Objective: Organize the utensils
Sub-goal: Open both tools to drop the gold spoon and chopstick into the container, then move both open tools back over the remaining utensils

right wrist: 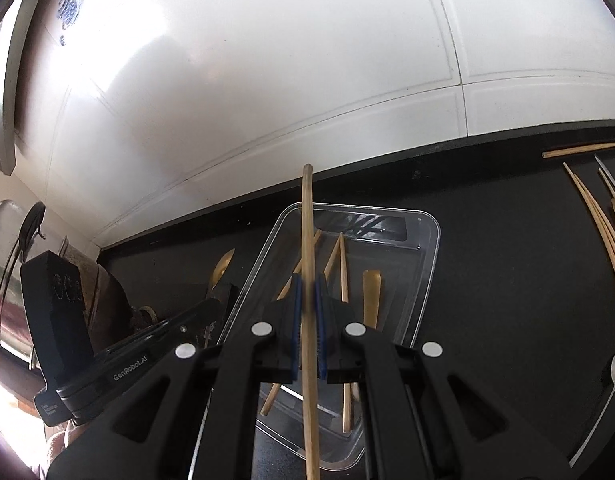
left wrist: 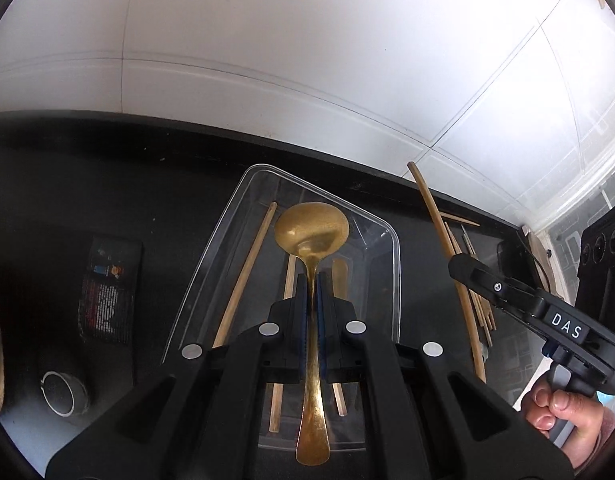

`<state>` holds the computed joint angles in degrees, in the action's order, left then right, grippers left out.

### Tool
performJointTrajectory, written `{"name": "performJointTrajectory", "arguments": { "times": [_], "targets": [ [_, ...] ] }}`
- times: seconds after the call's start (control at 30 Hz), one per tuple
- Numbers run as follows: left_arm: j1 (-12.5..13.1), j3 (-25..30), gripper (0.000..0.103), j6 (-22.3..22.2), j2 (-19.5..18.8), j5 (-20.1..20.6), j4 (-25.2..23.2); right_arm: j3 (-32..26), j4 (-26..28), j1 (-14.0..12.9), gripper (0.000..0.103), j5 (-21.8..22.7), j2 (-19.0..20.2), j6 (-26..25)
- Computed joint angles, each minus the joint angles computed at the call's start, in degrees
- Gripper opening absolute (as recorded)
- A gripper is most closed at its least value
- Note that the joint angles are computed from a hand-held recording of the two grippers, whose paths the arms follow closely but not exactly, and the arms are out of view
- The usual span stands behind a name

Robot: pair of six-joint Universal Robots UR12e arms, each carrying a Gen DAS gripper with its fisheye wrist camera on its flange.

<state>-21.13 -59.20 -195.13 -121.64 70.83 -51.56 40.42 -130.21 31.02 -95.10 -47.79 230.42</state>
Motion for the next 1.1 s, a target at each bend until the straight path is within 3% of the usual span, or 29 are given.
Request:
{"name": "performJointTrajectory", "arguments": {
  "times": [0.07,0.13,0.17,0.2,0.23,0.27,0.3,0.4,0.5,0.57,0.63,0.73,0.83,0.93,1.1],
  "targets": [
    [0.16,2.75,0.003,1.4,-1.65,-1.76,-4.27,-0.08,0.92,-0.13,0.007,-2.05,0.43,6.48],
    [0.47,5.87,0.004,0.41,-3.56,-3.16,-9.01,0.61,0.4,-0.53,0.007,-0.5,0.77,12.59],
    [0.7,6.12,0.004,-1.1,-3.83,-3.63,-8.84,0.34,1.35,-0.65,0.007,0.45,1.05,13.9],
    [0.92,6.03,0.011,-2.84,-3.85,-3.51,-7.83,0.54,1.6,-0.51,0.009,0.13,1.01,13.86],
    [1.05,5.94,0.048,-3.7,-3.69,-2.48,-6.46,0.73,1.87,-0.3,0.015,-1.04,0.82,12.97],
    [1.15,5.7,0.078,-3.85,-3.45,-1.54,-4.79,0.95,2.59,-0.05,0.047,-3.08,0.5,11.86],
    [1.15,5.6,0.097,-3.8,-3.33,-0.82,-3.31,2.9,0.92,0.2,0.078,-6.02,-0.66,12.19],
    [1.63,6.67,0.097,-4.34,-3.45,-0.85,-2.88,10.64,-5.55,-0.46,0.081,-8.54,-5.13,14.48],
    [1.0,7.44,0.097,-4.58,-3.53,1.96,-1.75,18.56,-8.0,-0.92,0.082,-12.96,-10.1,16.23],
    [0.21,8.32,0.097,-4.15,-3.91,2.57,-2.19,23.37,-7.89,-1.26,0.09,-15.08,-13.12,17.93],
    [-0.75,9.08,0.097,-2.86,-4.32,2.55,-2.85,28.64,-5.55,-1.43,0.093,-17.66,-16.48,19.29],
    [-3.54,10.57,0.097,1.35,-5.35,6.04,-4.61,35.61,1.6,-1.11,0.096,-20.35,-21.34,23.72],
    [-5.95,14.05,0.097,4.91,-8.02,4.04,-8.23,41.25,7.35,-1.15,0.096,-19.15,-25.34,27.49],
    [-8.49,18.89,0.097,7.54,-11.48,2.15,-14.35,43.81,13.99,-1.63,0.096,-17.71,-27.6,26.55],
    [-13.3,28.13,0.097,15.76,-17.54,3.25,-24.77,46.14,14.52,-0.74,0.096,-21.51,-28.88,15.82]
  ]
}}
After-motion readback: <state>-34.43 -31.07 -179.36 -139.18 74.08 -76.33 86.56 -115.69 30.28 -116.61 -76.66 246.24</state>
